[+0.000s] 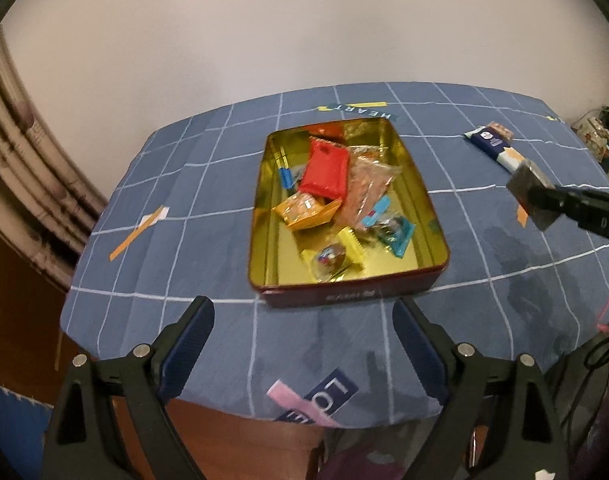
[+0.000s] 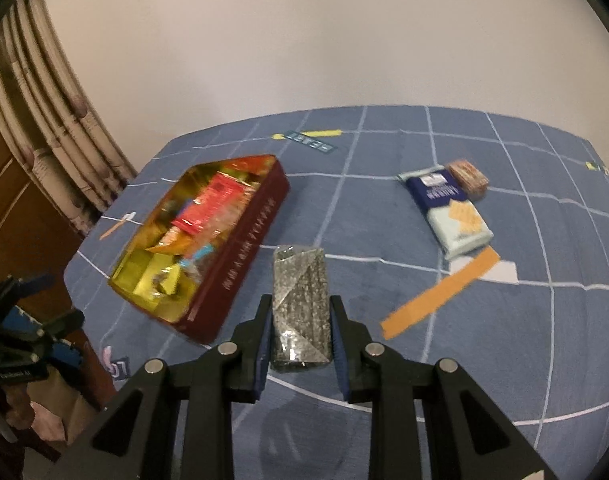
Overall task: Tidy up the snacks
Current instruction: 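Carry the grey foil packet into the gold tin and open the right gripper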
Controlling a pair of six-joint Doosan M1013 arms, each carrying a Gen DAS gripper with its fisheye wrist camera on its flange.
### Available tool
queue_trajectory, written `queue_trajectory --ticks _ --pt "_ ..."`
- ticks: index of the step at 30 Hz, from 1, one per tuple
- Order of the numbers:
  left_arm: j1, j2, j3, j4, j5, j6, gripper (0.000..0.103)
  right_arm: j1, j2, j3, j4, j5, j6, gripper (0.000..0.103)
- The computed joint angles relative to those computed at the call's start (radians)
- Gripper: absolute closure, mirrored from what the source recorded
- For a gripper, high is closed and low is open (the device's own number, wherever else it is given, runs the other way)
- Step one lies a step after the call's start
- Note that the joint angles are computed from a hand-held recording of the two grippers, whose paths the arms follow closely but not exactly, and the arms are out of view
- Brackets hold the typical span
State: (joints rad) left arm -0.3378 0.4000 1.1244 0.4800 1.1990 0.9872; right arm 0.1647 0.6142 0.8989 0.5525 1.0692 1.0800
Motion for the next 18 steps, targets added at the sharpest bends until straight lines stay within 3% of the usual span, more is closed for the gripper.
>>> queue_trajectory --ticks 10,18 --pt "0.023 -0.026 0.034 0.017 -0.019 -0.075 0.011 0.065 0.044 -0.114 -0.004 0.068 -0.006 0.077" --pt "0.025 -0.028 0.041 0.040 -0.019 -0.091 0.010 0.113 0.177 -0.359 -0.006 0.215 0.089 0.077"
